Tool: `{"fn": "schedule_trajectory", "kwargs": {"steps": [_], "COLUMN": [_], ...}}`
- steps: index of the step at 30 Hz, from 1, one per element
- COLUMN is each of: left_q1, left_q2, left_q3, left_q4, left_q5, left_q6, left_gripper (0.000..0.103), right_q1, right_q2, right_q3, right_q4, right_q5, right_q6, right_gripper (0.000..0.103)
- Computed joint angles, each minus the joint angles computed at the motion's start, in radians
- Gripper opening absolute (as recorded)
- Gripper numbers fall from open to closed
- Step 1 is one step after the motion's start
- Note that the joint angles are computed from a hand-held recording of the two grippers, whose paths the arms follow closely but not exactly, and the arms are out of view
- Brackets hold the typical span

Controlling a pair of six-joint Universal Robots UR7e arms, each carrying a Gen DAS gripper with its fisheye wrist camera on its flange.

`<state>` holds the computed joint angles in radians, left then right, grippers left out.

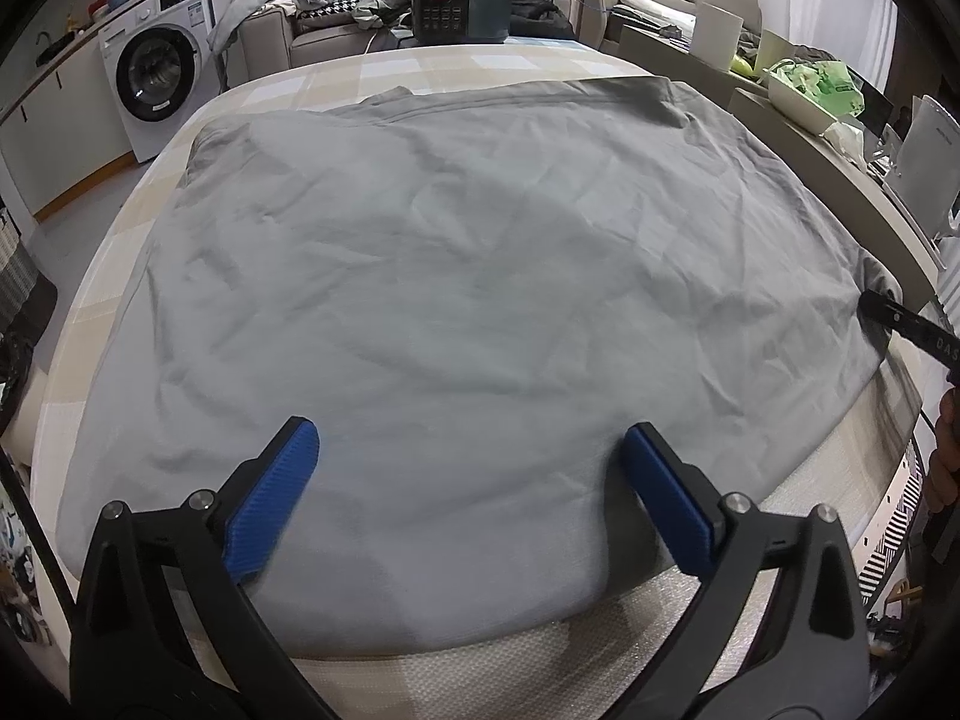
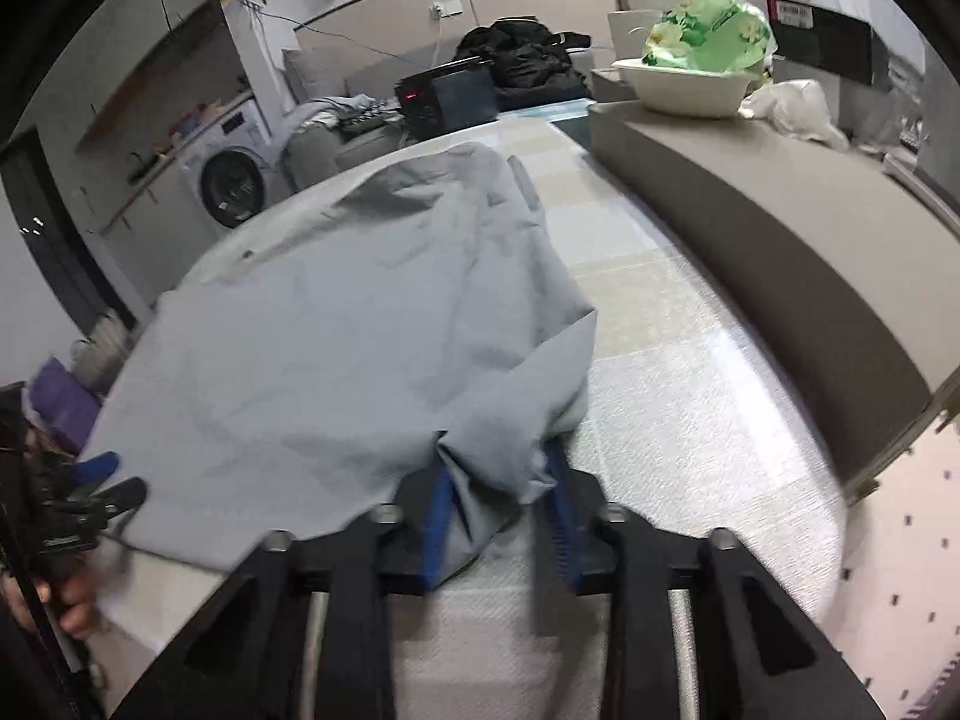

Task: Fold small clothes
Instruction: 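Lift the held side edge with the right tool and fold it over the shirt body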

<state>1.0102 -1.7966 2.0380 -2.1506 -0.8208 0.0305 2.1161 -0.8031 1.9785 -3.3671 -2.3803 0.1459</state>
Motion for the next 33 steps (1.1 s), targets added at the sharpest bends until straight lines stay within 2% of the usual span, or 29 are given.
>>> {"fn": "schedule_trajectory", "kwargs": {"steps": [2, 5, 8, 11, 15, 20, 27, 33], "left_q1": [0.0, 0.0, 0.0, 0.001, 0.011, 0.031, 0.0, -0.015], "left_q2": [-0.001, -0.001, 0.0, 0.0, 0.001, 0.011, 0.058, 0.095], "left_q3": [0.0, 0.0, -0.007, -0.014, -0.042, -0.088, -0.125, -0.134], "left_q4": [0.0, 0.003, 0.017, 0.03, 0.068, 0.109, 0.081, 0.084], "left_q5": [-0.001, 0.0, -0.003, -0.015, -0.079, -0.206, -0.224, -0.241], "left_q6": [0.0, -0.003, -0.015, -0.033, -0.078, -0.117, -0.109, -0.105], "left_gripper": [0.101, 0.101, 0.101, 0.101, 0.101, 0.101, 0.101, 0.101], "right_q1": [-0.005, -0.013, -0.027, -0.033, -0.015, 0.009, 0.018, 0.001], "right_q2": [-0.004, -0.028, -0.059, -0.069, -0.063, -0.032, 0.009, -0.017], "right_q3": [0.012, 0.034, 0.058, 0.049, 0.016, -0.04, -0.092, -0.039], "right_q4": [-0.036, -0.064, -0.111, -0.123, -0.094, -0.038, 0.018, 0.009], "right_q5": [0.02, 0.072, 0.174, 0.253, 0.298, 0.324, 0.329, 0.268], "right_q6": [0.002, 0.019, 0.037, 0.019, -0.018, -0.062, -0.093, -0.053], "right_gripper": [0.013, 0.011, 0.011, 0.011, 0.011, 0.011, 0.011, 0.011]}}
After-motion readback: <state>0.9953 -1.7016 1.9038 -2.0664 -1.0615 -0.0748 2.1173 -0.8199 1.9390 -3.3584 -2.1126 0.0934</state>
